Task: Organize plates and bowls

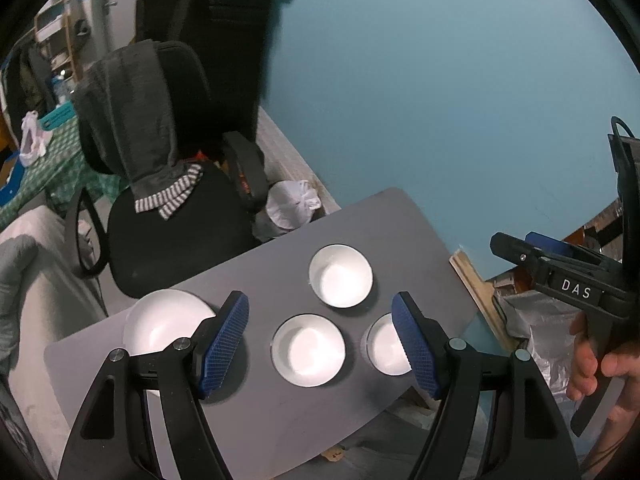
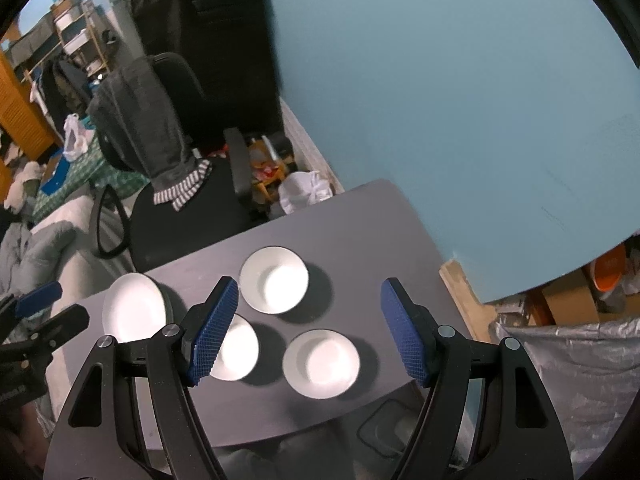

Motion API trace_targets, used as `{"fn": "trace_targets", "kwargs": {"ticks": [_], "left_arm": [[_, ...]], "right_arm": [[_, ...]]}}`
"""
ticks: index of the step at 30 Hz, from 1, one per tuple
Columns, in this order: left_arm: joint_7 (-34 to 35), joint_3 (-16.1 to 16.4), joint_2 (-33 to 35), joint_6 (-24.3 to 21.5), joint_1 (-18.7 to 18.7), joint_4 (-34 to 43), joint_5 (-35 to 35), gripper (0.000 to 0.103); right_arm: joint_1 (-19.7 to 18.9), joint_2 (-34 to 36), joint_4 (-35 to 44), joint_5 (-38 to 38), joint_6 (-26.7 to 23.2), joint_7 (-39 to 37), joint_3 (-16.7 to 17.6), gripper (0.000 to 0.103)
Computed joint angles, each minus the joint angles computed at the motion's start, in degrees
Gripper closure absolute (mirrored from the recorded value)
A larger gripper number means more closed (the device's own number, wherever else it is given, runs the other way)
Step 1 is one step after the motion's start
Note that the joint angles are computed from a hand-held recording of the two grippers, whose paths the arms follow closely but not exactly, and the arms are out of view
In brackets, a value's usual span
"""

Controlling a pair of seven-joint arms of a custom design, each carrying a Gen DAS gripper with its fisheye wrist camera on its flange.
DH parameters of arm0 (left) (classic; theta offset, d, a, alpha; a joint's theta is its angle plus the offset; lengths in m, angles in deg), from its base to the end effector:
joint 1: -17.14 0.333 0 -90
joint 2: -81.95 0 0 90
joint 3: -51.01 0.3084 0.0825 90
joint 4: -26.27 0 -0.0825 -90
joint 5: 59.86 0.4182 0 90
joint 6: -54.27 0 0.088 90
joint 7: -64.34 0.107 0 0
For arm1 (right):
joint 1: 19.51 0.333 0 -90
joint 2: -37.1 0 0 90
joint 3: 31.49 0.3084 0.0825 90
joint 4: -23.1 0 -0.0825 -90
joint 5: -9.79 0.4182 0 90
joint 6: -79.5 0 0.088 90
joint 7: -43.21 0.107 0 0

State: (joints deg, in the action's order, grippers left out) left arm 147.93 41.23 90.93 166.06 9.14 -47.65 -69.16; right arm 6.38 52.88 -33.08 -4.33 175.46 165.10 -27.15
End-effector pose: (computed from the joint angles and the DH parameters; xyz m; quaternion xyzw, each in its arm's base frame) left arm 0.6308 -0.2017 0.7096 -0.6219 0.7364 -0.2601 0.0576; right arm 0.5857 0.3016 0.7560 -0.6653 0.7086 -0.1589 0.1732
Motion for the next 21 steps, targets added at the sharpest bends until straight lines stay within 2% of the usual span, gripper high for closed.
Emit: {"fn": "trace_targets", "kwargs": {"ticks": [9,21], "left_arm": [[1.31,-0.97,5.66,-2.60,-2.06,7.28,0.40,0.028],[1.76,-1.40,11.35,-6.01,-4.42,14.74,0.96,0.028]], "right_arm": [[-1.78,-3.73,-5.62,0.48,0.71,1.63,-0.09,0.030],[-3.66,-5.94,-9.05,1.26,1.09,2.58,0.18,0.030]]}}
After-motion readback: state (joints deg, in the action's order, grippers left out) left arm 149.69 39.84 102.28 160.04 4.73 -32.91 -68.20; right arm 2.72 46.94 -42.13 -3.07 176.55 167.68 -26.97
